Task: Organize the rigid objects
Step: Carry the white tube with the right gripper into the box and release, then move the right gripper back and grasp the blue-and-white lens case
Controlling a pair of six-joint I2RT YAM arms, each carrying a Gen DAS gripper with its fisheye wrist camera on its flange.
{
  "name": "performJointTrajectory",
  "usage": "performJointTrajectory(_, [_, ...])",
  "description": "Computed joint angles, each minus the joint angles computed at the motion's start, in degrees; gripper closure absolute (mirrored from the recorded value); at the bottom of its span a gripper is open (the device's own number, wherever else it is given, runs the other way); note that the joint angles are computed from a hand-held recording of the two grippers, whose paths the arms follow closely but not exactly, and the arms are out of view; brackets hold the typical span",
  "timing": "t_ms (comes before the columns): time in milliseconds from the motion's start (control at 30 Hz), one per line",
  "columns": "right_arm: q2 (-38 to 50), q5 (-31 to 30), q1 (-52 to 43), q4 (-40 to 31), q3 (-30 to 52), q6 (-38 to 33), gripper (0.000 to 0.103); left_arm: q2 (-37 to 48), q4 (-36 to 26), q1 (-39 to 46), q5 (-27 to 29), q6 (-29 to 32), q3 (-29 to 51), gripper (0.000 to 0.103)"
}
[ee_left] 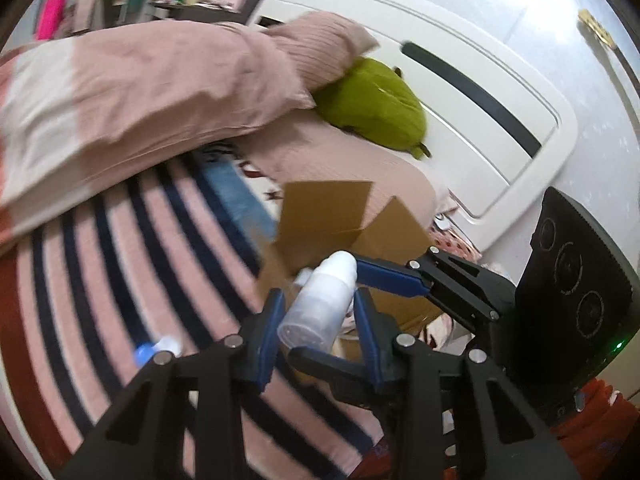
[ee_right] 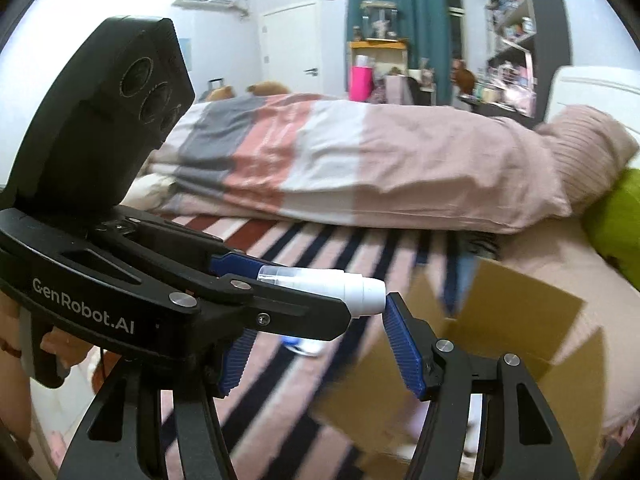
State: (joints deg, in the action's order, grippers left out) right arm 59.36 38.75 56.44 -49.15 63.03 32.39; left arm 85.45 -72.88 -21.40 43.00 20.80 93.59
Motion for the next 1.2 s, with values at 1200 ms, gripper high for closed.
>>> performJointTrajectory(1200, [4.2,-10.0,-7.3,-14.1,10.5,0.5,0.034,-0.3,-1.3,8.7,-8.8,1.1,4.1,0.03])
